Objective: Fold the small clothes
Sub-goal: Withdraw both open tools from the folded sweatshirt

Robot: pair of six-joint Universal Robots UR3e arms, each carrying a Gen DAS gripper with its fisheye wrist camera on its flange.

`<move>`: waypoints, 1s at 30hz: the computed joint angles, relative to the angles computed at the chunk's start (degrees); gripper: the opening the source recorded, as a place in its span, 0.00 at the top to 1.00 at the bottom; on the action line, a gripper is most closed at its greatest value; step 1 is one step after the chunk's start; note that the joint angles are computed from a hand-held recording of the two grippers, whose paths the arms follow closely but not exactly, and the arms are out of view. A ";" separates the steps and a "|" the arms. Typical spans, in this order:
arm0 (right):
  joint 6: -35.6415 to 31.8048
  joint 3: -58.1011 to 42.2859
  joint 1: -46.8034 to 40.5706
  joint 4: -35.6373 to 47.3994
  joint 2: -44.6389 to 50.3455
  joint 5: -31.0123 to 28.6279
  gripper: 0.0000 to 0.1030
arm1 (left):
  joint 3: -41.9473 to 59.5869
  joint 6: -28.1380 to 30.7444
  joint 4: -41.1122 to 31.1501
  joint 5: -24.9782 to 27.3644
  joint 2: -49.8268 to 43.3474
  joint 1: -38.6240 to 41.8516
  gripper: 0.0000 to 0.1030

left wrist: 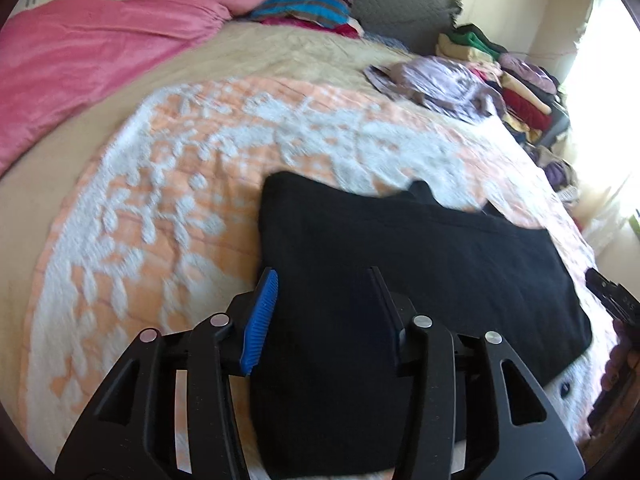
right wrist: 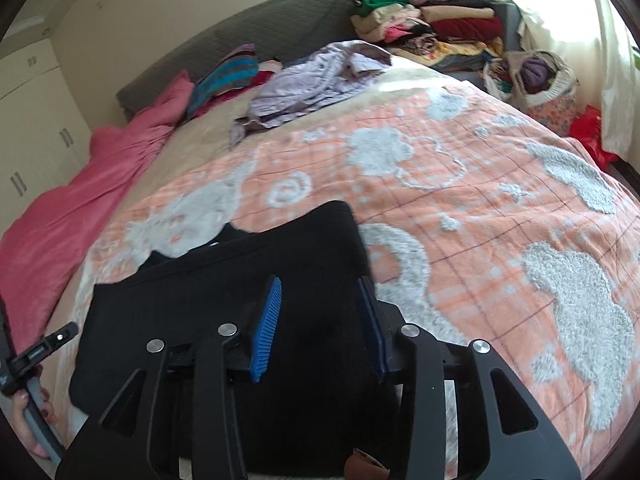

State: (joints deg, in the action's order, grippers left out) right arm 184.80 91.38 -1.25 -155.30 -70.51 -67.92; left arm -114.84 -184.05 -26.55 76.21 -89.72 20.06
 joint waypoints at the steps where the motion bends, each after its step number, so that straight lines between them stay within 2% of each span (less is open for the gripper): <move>1: -0.37 0.56 0.18 0.41 -0.79 0.96 0.61 | -0.15 0.19 -1.13 -0.46 0.40 -0.11 0.59; 2: -1.27 1.50 0.41 1.53 -1.94 2.27 0.55 | -0.45 0.30 -2.11 -0.75 0.83 -0.37 0.54; 4: -3.14 2.72 1.61 3.62 -3.83 2.69 0.52 | -1.50 0.71 -3.74 -0.98 1.89 -1.06 0.51; 7: -5.08 4.66 3.89 4.61 -6.26 0.86 0.47 | -3.40 0.95 -5.55 -1.14 3.70 -1.69 0.46; 9: -5.12 5.85 4.91 4.99 -7.32 -0.74 0.39 | -5.15 1.12 -5.96 -1.11 5.26 -1.83 0.44; 12: -4.71 6.88 5.72 8.47 -7.86 -2.92 0.38 | -7.27 1.87 -6.02 -0.03 6.84 -2.23 0.44; 15: -3.82 6.05 7.12 12.35 -6.10 -7.63 0.38 | -9.07 2.43 -5.33 1.76 7.82 -3.18 0.44; 23: -0.86 12.79 5.92 7.21 -9.50 -5.64 0.38 | -10.49 2.26 -5.69 3.06 9.72 -3.84 0.44; 28: 0.19 16.85 4.56 3.39 -12.09 -3.46 0.28 | -10.56 2.17 -6.81 3.34 10.84 -3.97 0.43; 30: 0.28 18.80 3.92 1.79 -13.50 -2.38 0.18 | -10.61 2.06 -7.10 3.27 11.12 -3.96 0.42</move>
State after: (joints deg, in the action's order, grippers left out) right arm 185.08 110.18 2.66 -153.51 -84.01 -70.30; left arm -125.45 -182.00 -33.65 79.48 -78.61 16.10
